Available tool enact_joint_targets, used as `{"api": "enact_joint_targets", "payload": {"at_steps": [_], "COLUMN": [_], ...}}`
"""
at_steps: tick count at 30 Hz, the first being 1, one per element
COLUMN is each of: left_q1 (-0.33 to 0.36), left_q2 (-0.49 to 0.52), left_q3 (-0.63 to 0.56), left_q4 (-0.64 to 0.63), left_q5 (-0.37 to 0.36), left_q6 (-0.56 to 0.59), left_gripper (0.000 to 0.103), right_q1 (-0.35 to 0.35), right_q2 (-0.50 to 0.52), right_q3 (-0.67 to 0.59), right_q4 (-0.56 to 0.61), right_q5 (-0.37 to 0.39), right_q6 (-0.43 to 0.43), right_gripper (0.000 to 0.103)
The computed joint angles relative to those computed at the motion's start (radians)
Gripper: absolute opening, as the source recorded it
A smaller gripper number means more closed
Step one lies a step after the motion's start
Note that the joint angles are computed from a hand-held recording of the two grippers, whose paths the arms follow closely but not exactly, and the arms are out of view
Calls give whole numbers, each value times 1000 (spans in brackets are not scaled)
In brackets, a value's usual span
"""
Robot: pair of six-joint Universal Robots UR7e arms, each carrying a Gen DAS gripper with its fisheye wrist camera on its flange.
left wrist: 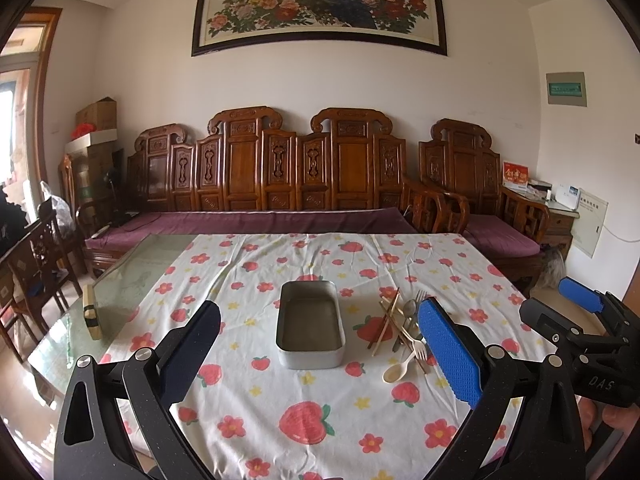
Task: Organize utensils
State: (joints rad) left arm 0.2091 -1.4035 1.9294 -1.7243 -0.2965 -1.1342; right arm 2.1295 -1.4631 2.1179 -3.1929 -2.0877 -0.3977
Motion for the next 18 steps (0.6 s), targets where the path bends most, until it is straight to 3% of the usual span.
{"api": "enact_joint_targets", "payload": {"at_steps": [18], "left_q1": [-5], "left_q2": [11], "left_q3": [2], "left_q4": [-7], "left_q5": [-7], "left_q6": [-9], "left_gripper": [96], "right_q1": [3], "right_q2": [3], "right_q3": [-10], "right_q4": [23], "right_q5": [-6], "right_q6": [13], "right_gripper": [100]}}
